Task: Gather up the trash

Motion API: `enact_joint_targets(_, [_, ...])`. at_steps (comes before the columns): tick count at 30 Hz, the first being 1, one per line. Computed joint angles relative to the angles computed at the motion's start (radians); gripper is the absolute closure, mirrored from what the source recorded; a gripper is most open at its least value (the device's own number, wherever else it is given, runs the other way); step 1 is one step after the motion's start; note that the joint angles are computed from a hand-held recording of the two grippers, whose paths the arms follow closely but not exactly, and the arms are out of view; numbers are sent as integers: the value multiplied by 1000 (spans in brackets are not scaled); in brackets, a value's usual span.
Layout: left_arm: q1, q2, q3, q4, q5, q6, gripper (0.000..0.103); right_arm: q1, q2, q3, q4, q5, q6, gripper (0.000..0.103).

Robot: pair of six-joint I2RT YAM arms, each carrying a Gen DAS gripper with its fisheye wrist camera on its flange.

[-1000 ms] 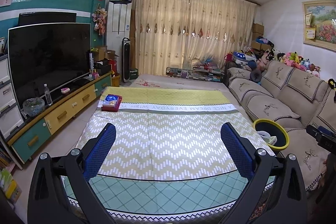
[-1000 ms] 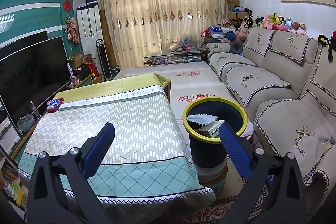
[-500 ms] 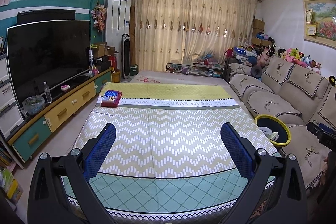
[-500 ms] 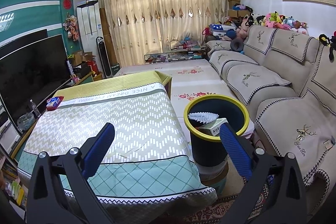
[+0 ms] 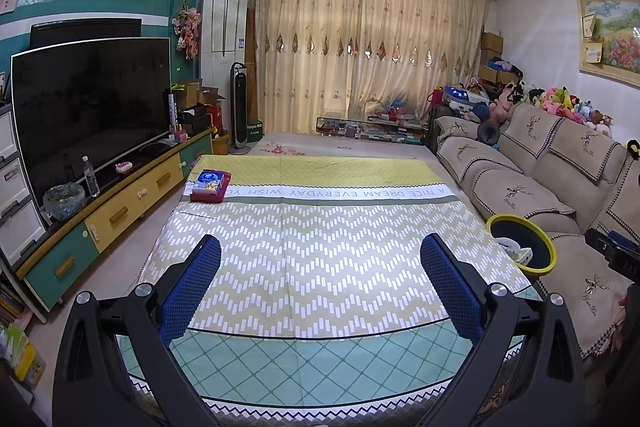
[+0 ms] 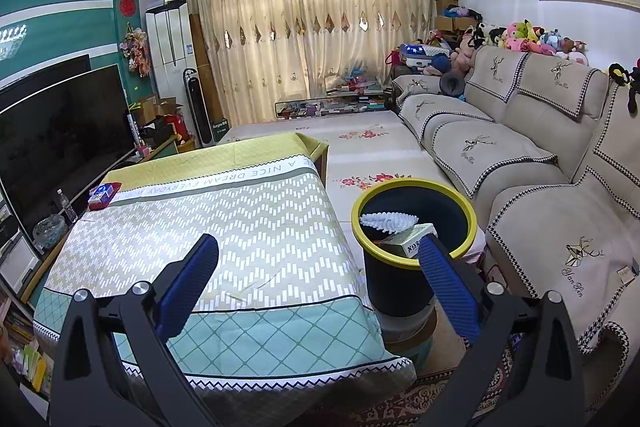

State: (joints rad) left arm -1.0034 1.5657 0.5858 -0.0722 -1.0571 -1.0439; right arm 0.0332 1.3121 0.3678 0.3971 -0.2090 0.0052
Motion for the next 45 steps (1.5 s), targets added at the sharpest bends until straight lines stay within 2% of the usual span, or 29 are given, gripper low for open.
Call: enact_joint_targets(45, [8,26,1,39,24,24,5,8,8,4,0,5,6,8])
